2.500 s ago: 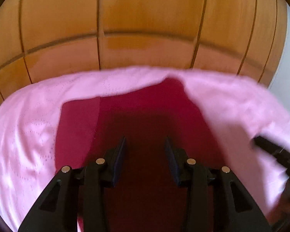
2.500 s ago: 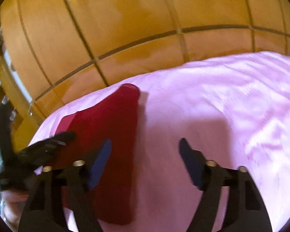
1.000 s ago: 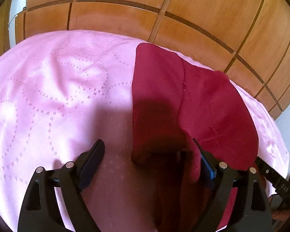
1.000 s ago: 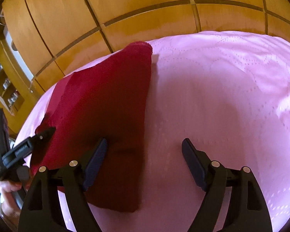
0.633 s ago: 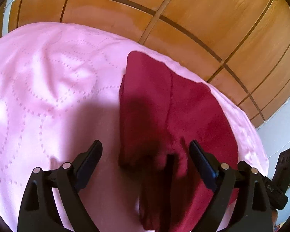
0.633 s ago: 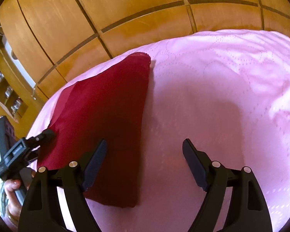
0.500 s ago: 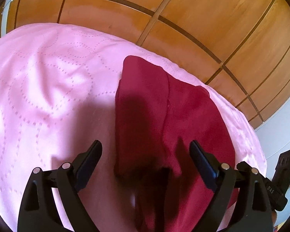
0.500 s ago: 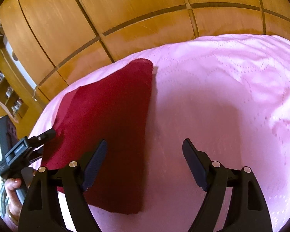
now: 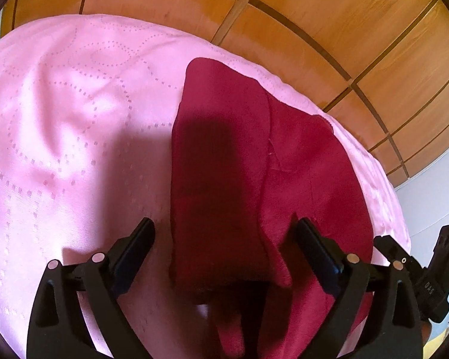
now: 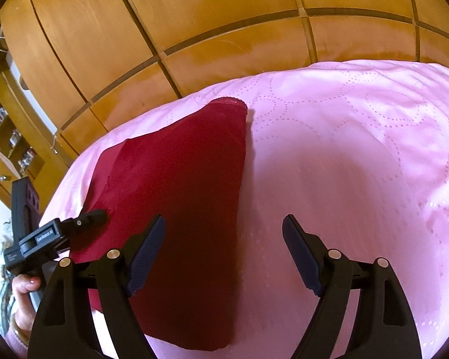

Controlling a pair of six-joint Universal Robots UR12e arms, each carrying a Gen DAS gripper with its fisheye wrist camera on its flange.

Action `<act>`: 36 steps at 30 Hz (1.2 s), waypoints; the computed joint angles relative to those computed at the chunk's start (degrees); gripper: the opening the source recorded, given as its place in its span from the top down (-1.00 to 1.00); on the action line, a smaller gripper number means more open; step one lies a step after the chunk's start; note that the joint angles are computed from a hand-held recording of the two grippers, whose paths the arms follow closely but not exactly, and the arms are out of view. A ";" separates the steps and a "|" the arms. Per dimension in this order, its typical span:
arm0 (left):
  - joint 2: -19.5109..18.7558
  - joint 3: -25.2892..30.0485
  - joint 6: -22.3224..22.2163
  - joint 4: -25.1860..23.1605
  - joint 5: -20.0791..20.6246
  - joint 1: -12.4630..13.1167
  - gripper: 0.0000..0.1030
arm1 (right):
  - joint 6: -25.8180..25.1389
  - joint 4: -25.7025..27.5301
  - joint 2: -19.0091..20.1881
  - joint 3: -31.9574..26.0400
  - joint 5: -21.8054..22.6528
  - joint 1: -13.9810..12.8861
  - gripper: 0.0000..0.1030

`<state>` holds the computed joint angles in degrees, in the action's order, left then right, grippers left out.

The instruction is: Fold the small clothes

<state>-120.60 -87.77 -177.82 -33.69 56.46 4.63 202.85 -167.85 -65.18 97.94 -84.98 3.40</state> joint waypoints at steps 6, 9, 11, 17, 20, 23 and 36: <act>0.10 0.03 1.07 -0.25 0.70 -0.26 -0.92 | 0.07 0.38 0.42 -0.62 0.65 -0.02 -0.67; 0.09 0.11 0.50 -0.30 0.77 -0.20 -0.94 | 1.03 -0.37 0.59 -0.51 2.02 -0.39 -0.81; 0.00 0.22 -0.12 -0.18 0.67 -0.06 -0.94 | 1.66 -0.62 0.70 -0.48 2.97 -0.59 -0.81; -0.59 1.64 1.63 -2.65 -0.64 0.29 -0.93 | 4.13 -0.35 1.44 -0.88 7.83 -1.60 -0.81; -1.03 2.30 3.33 -4.20 -2.87 0.39 -0.91 | 6.56 -2.45 2.22 -0.83 11.69 -2.38 -0.81; -1.54 3.02 4.20 -5.72 -3.40 0.30 -0.78 | 9.56 -3.76 3.16 -1.10 15.48 -3.20 -0.81; -2.82 4.11 6.19 -4.59 -5.01 -0.03 -0.72 | 14.76 -8.10 8.15 -4.63 24.08 -4.82 -0.81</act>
